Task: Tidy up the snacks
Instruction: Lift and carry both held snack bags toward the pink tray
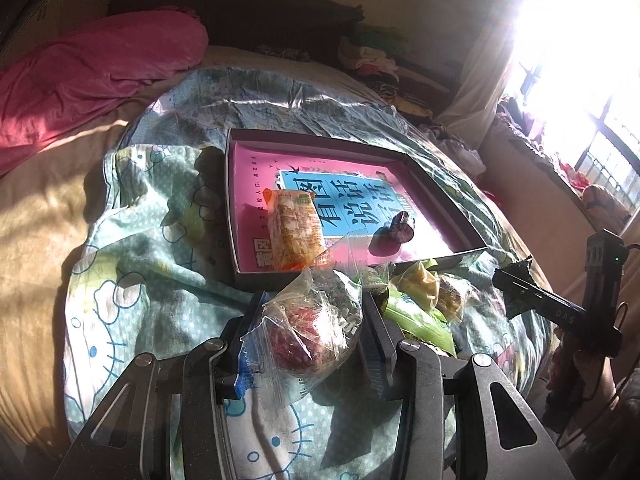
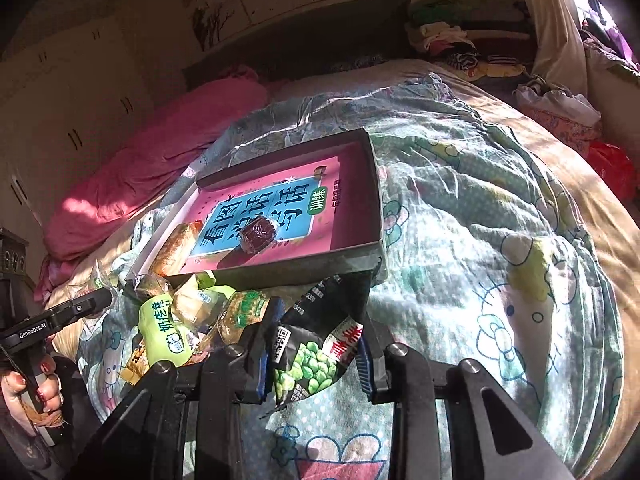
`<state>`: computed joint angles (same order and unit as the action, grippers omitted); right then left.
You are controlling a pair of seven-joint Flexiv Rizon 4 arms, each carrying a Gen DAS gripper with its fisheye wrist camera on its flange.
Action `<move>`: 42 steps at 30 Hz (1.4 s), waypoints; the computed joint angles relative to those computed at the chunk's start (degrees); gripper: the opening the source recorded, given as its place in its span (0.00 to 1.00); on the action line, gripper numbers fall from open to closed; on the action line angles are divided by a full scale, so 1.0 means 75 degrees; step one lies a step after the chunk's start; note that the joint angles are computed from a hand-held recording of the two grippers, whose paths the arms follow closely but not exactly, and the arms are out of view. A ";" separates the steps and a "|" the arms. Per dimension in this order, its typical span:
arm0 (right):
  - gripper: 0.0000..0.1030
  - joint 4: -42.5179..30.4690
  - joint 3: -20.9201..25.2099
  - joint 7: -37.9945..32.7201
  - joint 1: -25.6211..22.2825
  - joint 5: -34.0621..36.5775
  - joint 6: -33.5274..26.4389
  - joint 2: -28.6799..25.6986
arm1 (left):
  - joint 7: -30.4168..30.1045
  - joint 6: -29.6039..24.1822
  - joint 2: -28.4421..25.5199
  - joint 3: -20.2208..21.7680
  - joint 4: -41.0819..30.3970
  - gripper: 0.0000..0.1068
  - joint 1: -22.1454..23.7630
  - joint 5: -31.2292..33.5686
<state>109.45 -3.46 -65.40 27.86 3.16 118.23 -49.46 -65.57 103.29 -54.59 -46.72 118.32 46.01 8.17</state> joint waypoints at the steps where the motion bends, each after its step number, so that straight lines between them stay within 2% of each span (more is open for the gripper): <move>1: 0.32 -0.0004 0.0000 0.0004 0.0003 0.0020 0.0035 0.0017 | 0.0001 0.0020 -0.0022 -0.0025 -0.0028 0.43 0.0013 0.0004; 17: 0.32 -0.0296 -0.0131 -0.0059 0.0188 0.0134 0.0013 0.0146 | -0.0216 0.0038 -0.0410 -0.0214 -0.0655 0.43 0.0078 -0.0071; 42: 0.32 -0.0951 -0.0361 0.0052 0.0416 0.0089 -0.0408 -0.0044 | 0.0098 0.0023 -0.0652 0.0073 -0.1327 0.43 -0.0588 -0.0115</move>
